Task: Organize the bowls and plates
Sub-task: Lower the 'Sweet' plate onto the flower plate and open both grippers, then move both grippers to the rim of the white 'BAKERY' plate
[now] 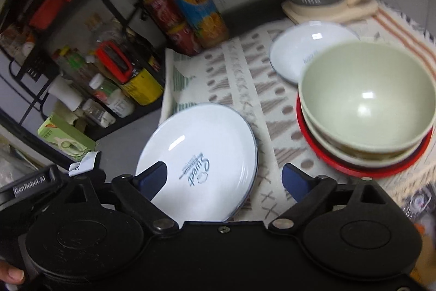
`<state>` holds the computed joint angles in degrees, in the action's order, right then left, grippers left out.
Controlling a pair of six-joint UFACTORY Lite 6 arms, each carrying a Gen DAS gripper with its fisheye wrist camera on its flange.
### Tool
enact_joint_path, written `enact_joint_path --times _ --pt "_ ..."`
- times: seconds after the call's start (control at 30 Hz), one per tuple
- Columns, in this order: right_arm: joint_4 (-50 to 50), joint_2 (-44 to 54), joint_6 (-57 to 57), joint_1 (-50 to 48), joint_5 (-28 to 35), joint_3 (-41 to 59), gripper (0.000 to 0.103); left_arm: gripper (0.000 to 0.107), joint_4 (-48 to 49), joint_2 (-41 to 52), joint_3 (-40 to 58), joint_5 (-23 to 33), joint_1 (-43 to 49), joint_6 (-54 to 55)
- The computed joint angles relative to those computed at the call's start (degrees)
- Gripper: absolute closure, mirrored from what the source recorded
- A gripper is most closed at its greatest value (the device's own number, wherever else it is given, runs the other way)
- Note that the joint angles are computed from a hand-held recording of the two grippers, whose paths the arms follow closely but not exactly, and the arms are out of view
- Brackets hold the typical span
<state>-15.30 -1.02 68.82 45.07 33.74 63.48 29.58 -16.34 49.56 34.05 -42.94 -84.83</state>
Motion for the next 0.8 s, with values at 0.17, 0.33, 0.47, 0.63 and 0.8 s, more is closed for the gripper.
enact_joint_path --times 0.17,0.33,0.47,0.63,0.8 --pt "3.57 -2.57 -6.16 -4.92 -0.17 0.80 0.001 0.017 -2.35 3.92 6.15 1.33 -0.37 5.74" --pt "8.45 -2.22 -15.87 -10.64 1.95 3.60 0.000 0.017 -9.17 10.42 14.16 1.81 0.46 15.08" --pt "13.53 -1.30 -25.45 -15.92 4.41 6.06 0.000 0.017 -10.65 17.01 21.77 3.27 -0.11 16.55" --pt "18.03 -0.45 -36.08 -23.56 7.21 8.56 0.000 0.017 -10.31 27.44 34.02 6.16 -1.46 17.51" --pt "20.25 0.79 -42.94 -30.98 8.31 9.28 0.000 0.017 -11.70 36.99 45.99 7.81 -2.00 19.43"
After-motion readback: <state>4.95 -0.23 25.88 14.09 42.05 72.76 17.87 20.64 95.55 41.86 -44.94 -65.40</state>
